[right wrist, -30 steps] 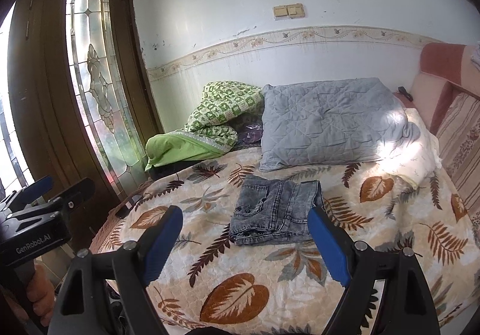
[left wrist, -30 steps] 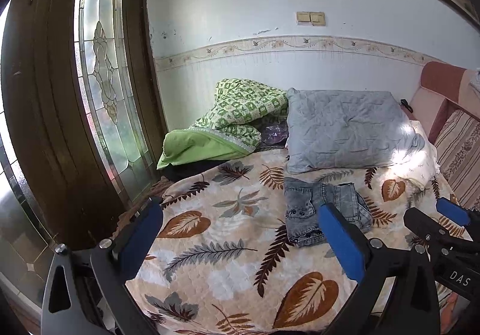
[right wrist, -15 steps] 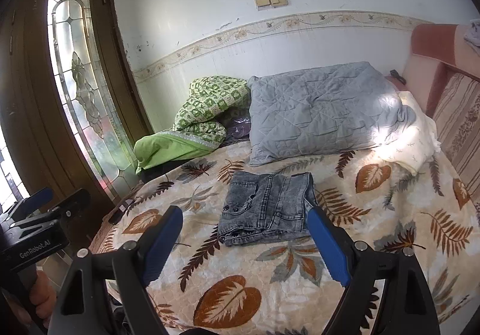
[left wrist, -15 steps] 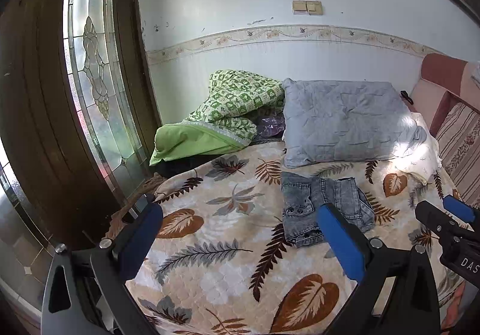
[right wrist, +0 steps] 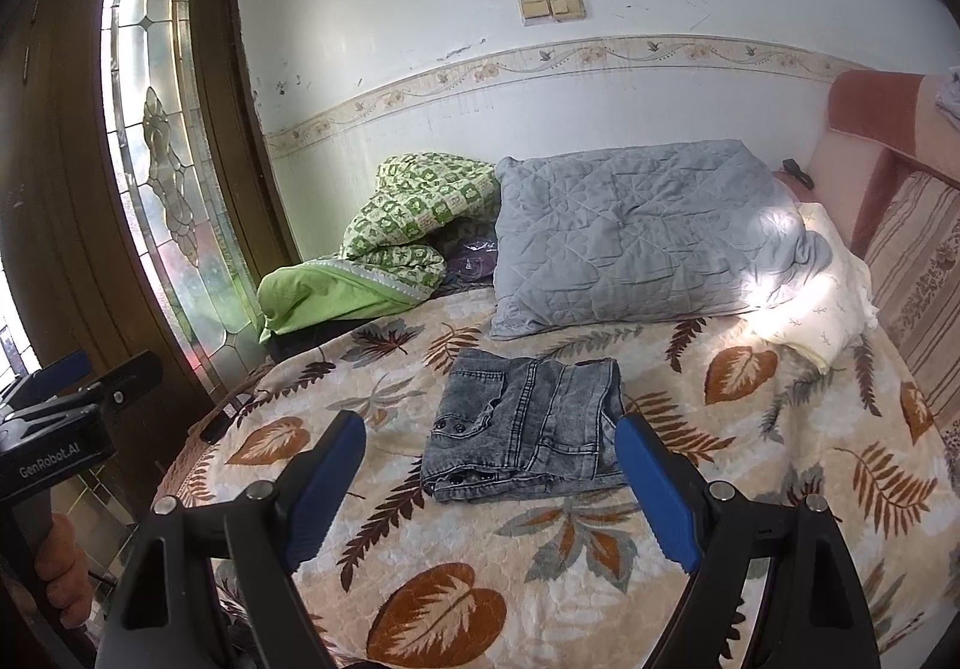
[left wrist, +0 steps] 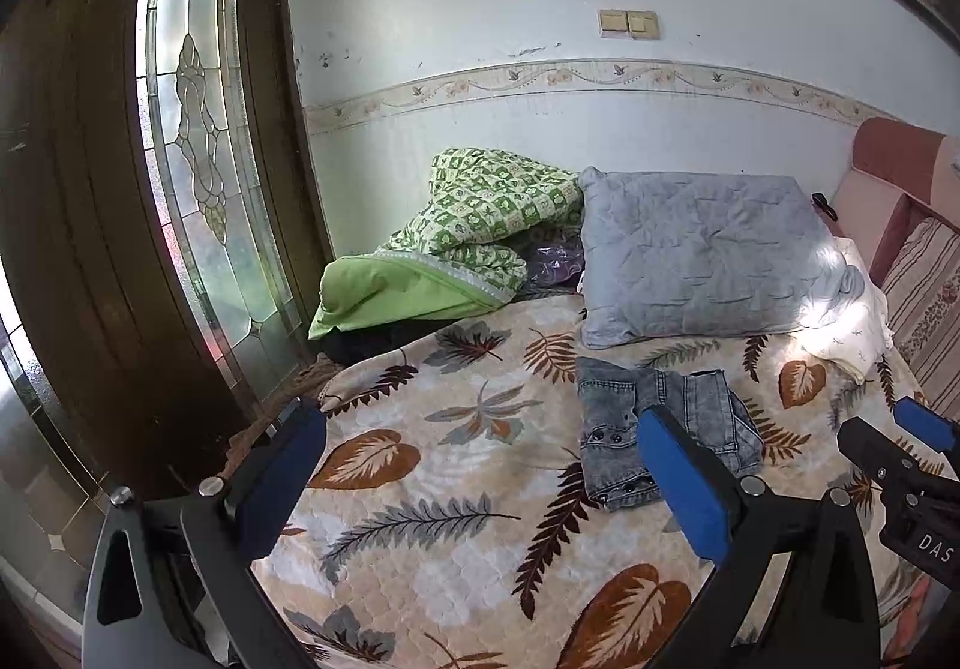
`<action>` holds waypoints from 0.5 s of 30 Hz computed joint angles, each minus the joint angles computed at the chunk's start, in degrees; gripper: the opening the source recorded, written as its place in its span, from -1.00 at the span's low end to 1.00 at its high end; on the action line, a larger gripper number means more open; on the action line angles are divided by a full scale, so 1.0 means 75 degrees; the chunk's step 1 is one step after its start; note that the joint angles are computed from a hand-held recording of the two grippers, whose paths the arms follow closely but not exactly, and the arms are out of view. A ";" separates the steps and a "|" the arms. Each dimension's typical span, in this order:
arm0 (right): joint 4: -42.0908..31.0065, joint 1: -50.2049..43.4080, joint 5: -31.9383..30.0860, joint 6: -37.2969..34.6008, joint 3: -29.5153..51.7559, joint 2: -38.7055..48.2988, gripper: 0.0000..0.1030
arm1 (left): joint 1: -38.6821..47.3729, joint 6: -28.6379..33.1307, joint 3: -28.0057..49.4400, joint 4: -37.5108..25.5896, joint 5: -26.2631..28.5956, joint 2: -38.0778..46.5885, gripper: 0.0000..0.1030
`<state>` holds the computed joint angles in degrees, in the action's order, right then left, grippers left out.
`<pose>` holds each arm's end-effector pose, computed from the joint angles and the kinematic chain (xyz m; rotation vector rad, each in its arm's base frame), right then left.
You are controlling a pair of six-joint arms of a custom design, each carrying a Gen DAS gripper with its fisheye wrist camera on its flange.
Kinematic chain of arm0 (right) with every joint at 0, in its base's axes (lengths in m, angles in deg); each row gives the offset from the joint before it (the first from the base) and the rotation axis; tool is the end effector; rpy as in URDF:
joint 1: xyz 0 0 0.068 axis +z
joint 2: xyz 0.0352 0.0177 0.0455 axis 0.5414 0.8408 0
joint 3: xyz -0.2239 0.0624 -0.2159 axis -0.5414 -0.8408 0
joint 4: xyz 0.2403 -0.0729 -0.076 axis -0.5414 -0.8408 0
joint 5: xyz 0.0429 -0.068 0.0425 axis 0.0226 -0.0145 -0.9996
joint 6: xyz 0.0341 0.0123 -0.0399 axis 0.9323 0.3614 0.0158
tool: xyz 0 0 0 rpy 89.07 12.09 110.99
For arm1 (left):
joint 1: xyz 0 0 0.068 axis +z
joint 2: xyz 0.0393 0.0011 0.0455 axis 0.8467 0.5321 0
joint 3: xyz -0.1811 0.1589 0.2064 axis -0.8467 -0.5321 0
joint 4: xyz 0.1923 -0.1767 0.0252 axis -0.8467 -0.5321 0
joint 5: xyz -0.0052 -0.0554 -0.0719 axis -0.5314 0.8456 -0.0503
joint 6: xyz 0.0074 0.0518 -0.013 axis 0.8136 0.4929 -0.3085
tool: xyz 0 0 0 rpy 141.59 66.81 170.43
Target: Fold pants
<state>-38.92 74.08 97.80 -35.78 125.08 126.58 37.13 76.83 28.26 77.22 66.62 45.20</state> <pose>0.2386 0.1769 0.2756 0.4219 1.9969 0.0493 0.3283 -0.1206 0.3240 0.3919 1.9999 -0.0789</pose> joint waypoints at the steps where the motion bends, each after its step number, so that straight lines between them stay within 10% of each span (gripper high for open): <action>1: 0.0024 0.0007 -0.0001 -0.0030 0.0020 0.0019 0.70 | 0.0024 -0.0011 0.0000 0.0013 0.0022 -0.0006 1.00; 15: 0.0334 -0.0053 -0.0089 -0.0274 -0.0068 0.0127 0.70 | 0.0131 -0.0154 0.0144 -0.0030 0.0026 0.0087 1.00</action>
<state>-36.42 73.69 97.13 -37.84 124.57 127.53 38.11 75.67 29.34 76.99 66.82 45.85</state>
